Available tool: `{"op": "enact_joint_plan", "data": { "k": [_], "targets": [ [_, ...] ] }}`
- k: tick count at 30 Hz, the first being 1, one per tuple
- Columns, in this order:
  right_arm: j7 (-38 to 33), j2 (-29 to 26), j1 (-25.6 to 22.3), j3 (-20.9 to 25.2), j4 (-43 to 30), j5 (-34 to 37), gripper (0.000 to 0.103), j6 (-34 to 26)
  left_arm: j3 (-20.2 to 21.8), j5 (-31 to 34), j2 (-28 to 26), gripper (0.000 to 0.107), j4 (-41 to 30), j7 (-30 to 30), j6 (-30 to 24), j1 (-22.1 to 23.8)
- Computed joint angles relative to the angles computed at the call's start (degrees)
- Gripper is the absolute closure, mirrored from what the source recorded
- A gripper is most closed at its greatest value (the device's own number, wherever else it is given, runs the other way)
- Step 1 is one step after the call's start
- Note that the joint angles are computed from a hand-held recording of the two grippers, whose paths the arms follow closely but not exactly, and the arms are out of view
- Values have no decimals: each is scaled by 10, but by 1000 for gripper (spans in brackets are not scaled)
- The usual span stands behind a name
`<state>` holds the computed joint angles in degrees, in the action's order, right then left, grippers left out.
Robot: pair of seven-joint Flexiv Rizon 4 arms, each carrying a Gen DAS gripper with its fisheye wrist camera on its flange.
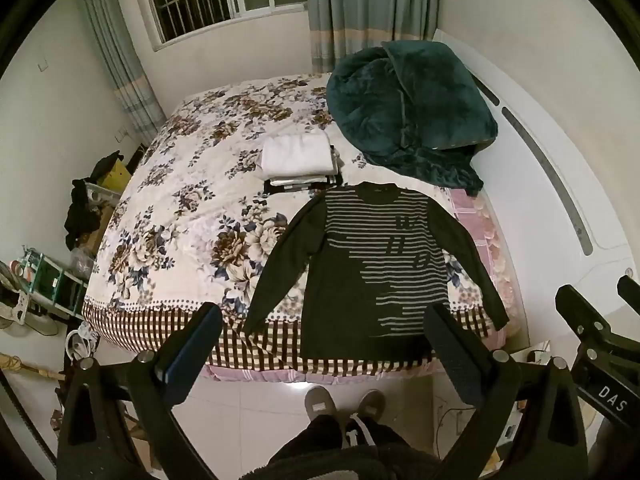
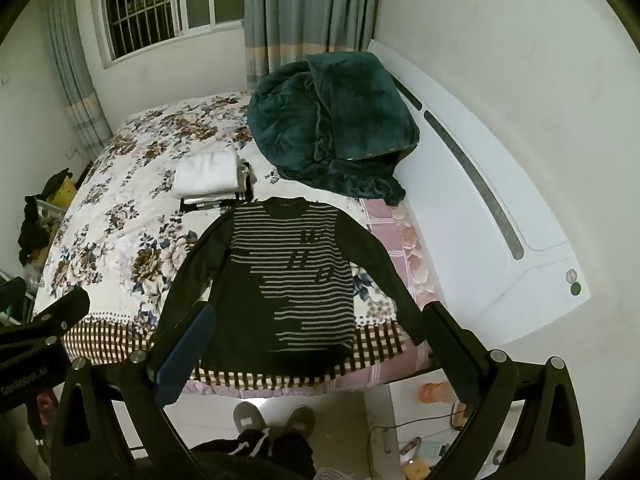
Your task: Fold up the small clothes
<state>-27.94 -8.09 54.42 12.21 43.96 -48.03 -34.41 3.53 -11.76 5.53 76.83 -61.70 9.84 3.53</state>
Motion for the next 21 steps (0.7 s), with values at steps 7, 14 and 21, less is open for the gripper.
{"op": "enact_joint_plan", "data": {
  "k": [7, 14, 21],
  "targets": [
    [-5, -6, 5, -4, -10, -3, 0, -6, 0, -2, 0, 4, 1, 1, 1, 0],
    [-12, -11, 11, -9, -16, -8, 0, -5, 0, -1, 1, 4, 4, -4, 7, -1],
    [-15, -14, 20, -15, -21, -12, 0, -5, 1, -5, -1, 4, 6, -3, 11, 0]
  ]
}}
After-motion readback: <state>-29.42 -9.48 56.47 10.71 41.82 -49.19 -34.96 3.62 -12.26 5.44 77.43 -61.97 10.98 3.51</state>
